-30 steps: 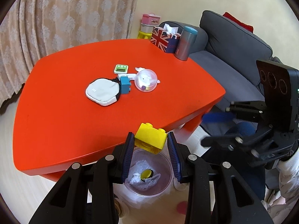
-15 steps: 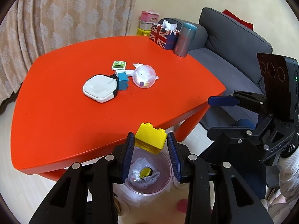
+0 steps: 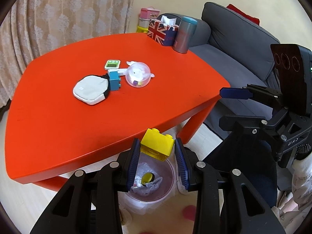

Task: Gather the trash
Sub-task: 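Release the yellow Lego block into the bin with the left tool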

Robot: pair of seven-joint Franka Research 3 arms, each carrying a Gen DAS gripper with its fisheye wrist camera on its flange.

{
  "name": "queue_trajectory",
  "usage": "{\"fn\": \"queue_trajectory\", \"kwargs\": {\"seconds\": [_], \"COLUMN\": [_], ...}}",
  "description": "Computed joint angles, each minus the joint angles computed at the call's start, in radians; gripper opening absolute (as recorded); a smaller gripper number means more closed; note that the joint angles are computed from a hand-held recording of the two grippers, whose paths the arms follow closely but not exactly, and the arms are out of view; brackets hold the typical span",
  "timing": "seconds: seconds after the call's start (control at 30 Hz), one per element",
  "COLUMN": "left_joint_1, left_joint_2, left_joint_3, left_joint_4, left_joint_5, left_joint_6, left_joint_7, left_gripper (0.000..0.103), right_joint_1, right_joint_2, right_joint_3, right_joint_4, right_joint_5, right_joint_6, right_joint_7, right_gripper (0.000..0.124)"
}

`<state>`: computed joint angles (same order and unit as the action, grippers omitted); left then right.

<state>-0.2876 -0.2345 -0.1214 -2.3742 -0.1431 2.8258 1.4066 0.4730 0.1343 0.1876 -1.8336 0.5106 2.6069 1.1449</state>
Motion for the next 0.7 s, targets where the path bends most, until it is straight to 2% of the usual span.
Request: {"fn": "queue_trajectory", "kwargs": {"seconds": [0.13, 0.2, 0.23, 0.27, 0.3, 0.47, 0.7], "left_joint_1": [-0.005, 0.001, 0.007, 0.011, 0.017, 0.045, 0.052], "left_joint_2": [0.011, 0.016, 0.016, 0.015, 0.014, 0.006, -0.010], "left_joint_3": [0.000, -0.007, -0.010, -0.014, -0.018, -0.031, -0.024], "left_joint_4": [0.011, 0.013, 0.009, 0.005, 0.002, -0.003, -0.014], "left_joint_5": [-0.010, -0.002, 0.005, 0.013, 0.026, 0.097, 0.143], "left_joint_6": [-0.001, 0.007, 0.024, 0.036, 0.048, 0.054, 0.048], "left_joint_7": [0.014, 0.004, -0.005, -0.016, -0.032, -0.107, -0.156], "left_gripper": [0.038, 0.057, 0.074, 0.084, 0.088, 0.094, 0.095], "right_joint_1": [-0.003, -0.004, -0.005, -0.005, -0.005, -0.005, -0.003], "right_joint_2": [0.000, 0.000, 0.000, 0.001, 0.001, 0.003, 0.004], "right_joint_3": [-0.003, -0.003, -0.003, -0.004, -0.004, -0.003, -0.002], "right_joint_4": [-0.002, -0.002, -0.002, 0.000, -0.001, 0.003, 0.010], "right_joint_5": [0.005, 0.005, 0.005, 0.004, 0.003, 0.003, -0.002], "right_joint_6": [-0.001, -0.001, -0.001, -0.002, -0.001, 0.000, -0.010], "right_joint_7": [0.003, 0.006, 0.007, 0.009, 0.010, 0.011, 0.014], "right_gripper": [0.087, 0.087, 0.087, 0.087, 0.087, 0.087, 0.089]}}
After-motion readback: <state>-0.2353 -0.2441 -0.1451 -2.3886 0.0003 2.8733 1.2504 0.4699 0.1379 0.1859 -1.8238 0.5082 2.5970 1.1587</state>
